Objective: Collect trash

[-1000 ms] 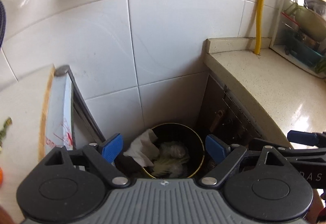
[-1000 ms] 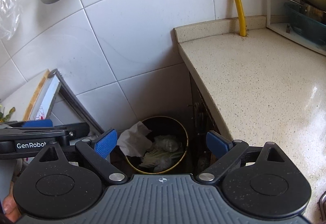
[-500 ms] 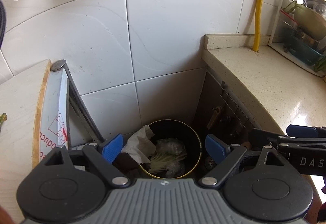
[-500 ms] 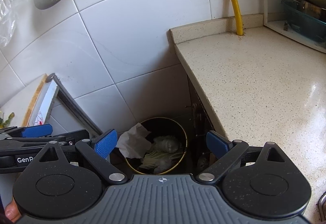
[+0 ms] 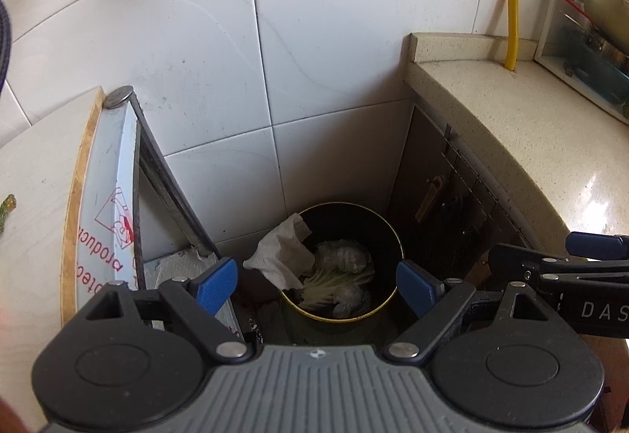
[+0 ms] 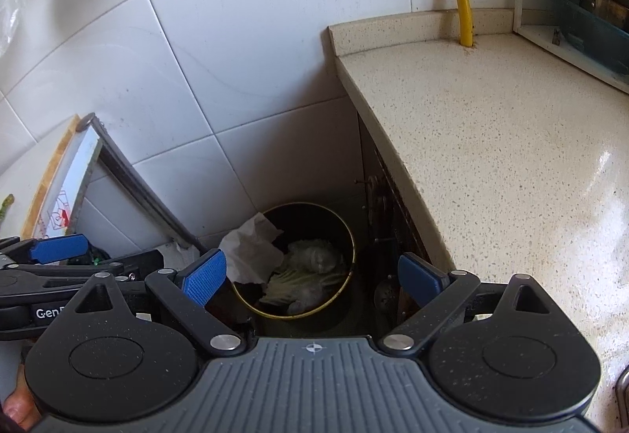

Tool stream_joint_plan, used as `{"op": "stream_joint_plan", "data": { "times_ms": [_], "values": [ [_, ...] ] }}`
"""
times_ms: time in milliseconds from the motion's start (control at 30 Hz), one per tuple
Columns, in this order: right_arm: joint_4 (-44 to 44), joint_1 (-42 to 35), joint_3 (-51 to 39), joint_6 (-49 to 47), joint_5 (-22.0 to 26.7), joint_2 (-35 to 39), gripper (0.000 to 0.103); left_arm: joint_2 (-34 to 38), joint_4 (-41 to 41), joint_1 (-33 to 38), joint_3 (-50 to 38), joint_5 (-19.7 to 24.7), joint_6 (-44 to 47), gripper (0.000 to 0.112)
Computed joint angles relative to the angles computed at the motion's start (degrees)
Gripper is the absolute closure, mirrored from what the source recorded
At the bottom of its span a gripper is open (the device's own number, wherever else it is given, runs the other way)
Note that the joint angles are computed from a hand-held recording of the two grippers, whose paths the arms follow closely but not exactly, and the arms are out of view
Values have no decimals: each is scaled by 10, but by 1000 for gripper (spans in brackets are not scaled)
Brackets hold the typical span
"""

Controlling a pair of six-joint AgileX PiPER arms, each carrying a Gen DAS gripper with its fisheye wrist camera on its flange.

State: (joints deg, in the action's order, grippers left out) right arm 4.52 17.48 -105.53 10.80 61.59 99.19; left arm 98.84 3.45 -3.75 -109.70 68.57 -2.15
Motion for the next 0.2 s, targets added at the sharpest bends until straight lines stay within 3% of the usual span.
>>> {"op": "stream_joint_plan", "data": {
  "times_ms": [200],
  "values": [
    [5,-3,2,-4,7,1,6,-1,6,-4,2,2,1,27]
  ]
}}
